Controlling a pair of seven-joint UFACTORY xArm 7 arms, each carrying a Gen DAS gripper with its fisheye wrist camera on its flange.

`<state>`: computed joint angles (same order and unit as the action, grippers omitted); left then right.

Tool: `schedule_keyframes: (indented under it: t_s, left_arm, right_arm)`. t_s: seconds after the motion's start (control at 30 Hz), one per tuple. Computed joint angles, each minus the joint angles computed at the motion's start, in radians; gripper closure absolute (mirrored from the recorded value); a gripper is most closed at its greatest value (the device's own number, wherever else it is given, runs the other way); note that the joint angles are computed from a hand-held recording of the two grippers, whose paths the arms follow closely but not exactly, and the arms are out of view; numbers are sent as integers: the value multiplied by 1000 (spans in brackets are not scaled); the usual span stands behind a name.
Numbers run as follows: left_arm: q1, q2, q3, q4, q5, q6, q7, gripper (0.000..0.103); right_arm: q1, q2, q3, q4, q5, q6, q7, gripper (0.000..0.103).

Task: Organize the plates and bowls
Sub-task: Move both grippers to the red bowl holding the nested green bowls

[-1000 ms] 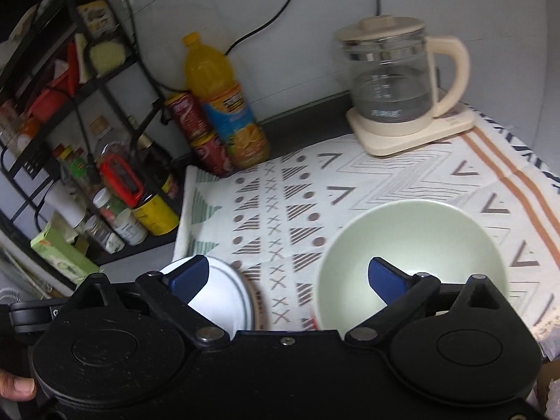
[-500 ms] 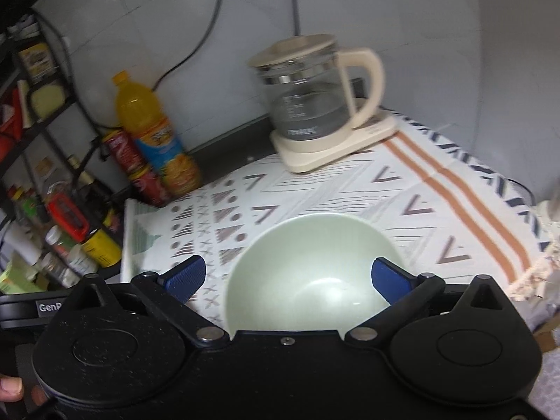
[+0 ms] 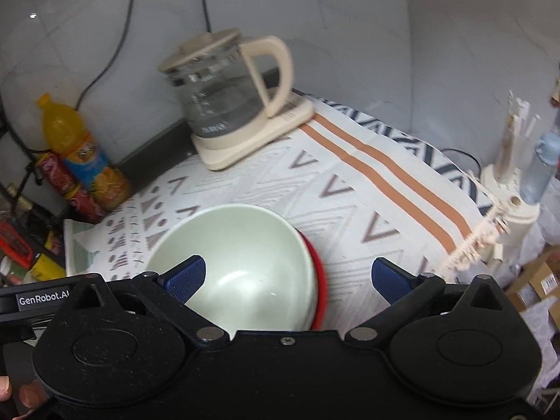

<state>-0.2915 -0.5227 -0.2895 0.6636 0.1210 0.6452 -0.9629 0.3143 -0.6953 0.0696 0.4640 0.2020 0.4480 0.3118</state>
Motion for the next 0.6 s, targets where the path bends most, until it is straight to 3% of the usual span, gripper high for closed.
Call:
schedule_keyframes:
  t_s: [0.2,0.6]
  left_arm:
    - [-27,66,26,3,-27,-59,65,13]
    - [-77,117,83,-39,-148,-137,189,20]
  right_arm:
    - [-26,-3,4,-28,0,34,46,2]
    - [-2,22,3,-49,42,110,100,24]
